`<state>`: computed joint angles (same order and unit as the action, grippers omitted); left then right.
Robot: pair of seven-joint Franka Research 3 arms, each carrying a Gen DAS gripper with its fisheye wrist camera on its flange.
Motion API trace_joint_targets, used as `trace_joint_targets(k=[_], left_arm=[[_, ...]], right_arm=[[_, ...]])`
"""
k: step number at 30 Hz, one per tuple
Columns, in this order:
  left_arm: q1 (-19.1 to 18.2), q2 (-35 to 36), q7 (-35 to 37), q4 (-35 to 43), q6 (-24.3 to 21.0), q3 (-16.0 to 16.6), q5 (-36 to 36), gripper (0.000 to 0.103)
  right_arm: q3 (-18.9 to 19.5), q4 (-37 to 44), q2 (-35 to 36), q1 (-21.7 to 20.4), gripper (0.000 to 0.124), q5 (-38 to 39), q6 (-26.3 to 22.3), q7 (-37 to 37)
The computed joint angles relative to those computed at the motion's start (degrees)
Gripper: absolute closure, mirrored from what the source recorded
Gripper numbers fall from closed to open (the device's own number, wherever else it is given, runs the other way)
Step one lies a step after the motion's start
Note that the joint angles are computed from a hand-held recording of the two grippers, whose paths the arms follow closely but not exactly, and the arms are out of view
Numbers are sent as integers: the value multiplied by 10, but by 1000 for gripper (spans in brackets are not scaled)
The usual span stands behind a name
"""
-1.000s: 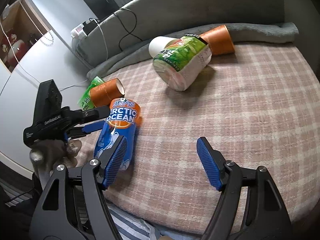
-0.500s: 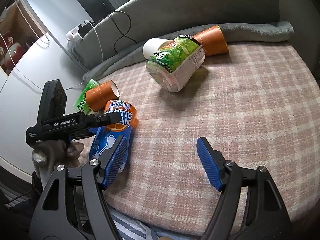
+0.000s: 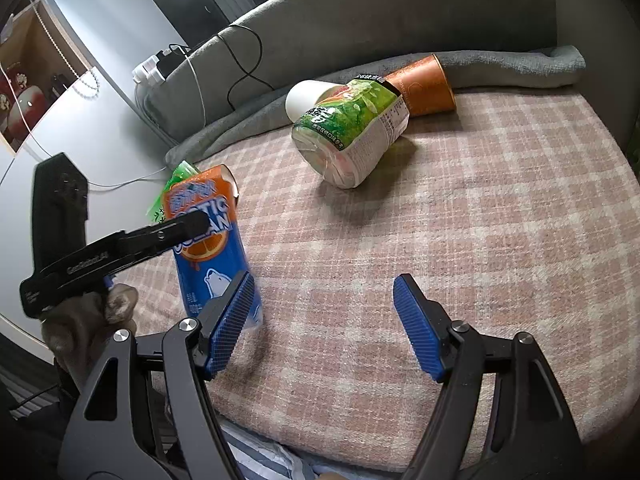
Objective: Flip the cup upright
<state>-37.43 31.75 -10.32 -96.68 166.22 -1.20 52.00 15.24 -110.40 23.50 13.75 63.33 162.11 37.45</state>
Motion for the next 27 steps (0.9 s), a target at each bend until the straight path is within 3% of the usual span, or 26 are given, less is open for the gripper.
trace_joint_targets(k=[5, 16, 20, 27], left_arm=[[-29, -3, -20, 20, -54, 17, 59, 42], [-50, 30, 4, 95, -219, -10, 151, 42], [-52, 37, 15, 105, -246, -19, 160, 43], [-48, 38, 15, 107, -248, -25, 164, 43]], right_arm=[[-1, 0, 0, 0, 49, 0, -1, -1], [0, -8, -8, 3, 49, 5, 23, -12], [1, -9, -8, 3, 49, 2, 29, -10], [2, -6, -5, 1, 49, -4, 30, -5]])
